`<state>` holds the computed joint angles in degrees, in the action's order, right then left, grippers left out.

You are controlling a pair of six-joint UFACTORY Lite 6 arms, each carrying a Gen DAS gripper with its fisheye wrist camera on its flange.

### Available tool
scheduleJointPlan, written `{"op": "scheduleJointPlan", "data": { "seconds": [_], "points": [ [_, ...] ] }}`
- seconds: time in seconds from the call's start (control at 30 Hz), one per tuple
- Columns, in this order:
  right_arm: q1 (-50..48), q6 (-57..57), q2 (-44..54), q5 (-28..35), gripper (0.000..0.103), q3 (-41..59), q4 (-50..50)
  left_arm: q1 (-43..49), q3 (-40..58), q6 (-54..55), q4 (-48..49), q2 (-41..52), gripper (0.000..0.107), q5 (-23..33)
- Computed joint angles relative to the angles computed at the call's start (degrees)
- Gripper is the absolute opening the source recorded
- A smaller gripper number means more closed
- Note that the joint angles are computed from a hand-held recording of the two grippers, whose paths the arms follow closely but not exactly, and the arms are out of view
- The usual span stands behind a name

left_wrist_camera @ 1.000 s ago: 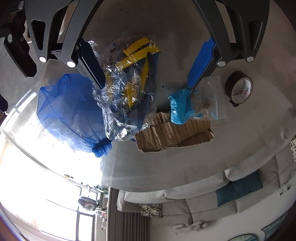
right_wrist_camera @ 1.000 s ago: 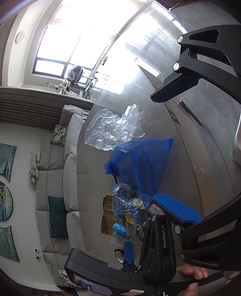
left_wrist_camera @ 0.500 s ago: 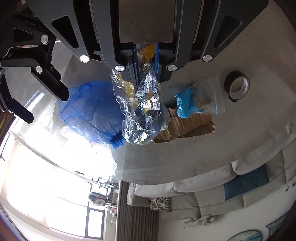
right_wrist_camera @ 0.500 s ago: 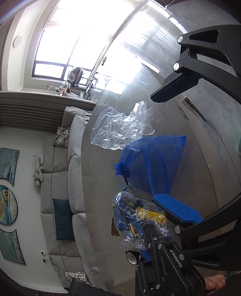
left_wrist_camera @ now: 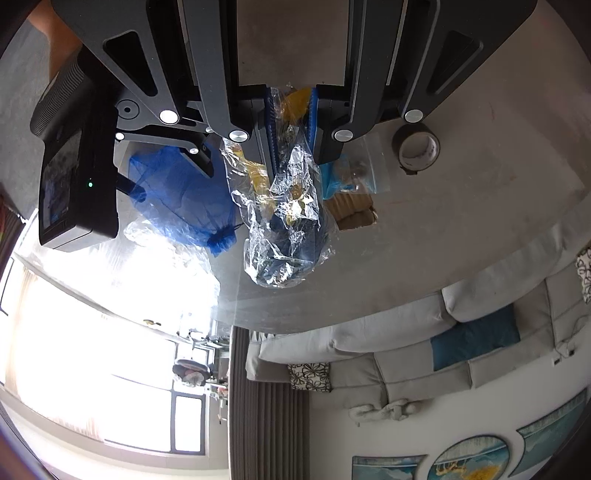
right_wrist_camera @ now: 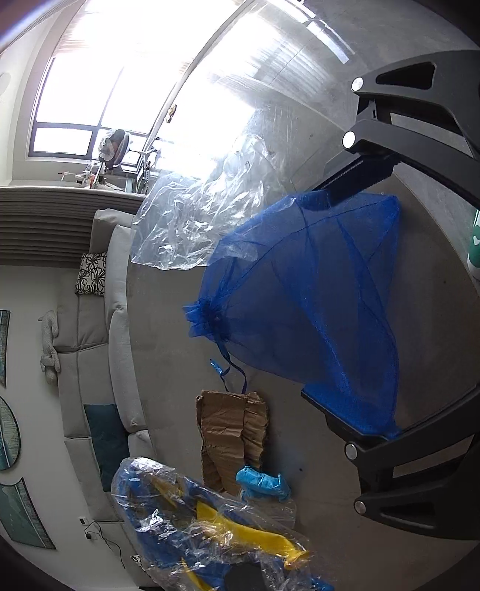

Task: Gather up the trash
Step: 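Return to the table and grasp the clear bag with yellow items using the left tool, then carry the clear bag to the bin with the left tool while the right tool carries the blue mesh bag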

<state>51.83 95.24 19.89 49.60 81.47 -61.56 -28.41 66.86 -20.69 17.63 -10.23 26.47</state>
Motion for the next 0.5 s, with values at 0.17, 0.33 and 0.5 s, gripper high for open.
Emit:
{"op": "scheduleJointPlan", "data": {
  "seconds": [0.17, 0.33, 0.5],
  "points": [
    [1.46, -0.64, -0.65, 1.27, 0.004, -0.70, 0.04, 1.27, 0.25, 0.72, -1.37, -0.24, 0.015, 0.36],
    [5.35, 1.06, -6.94, 5.12, 0.004, -5.04, -2.94, -0.40, -0.97, -4.57, 3.58, -1.81, 0.015, 0.19],
    [11.91, 0.68, -16.14, 13.14, 0.004, -10.80, -3.25, -6.48, -4.96, -15.11, 13.22, -6.68, 0.015, 1.73]
  ]
}}
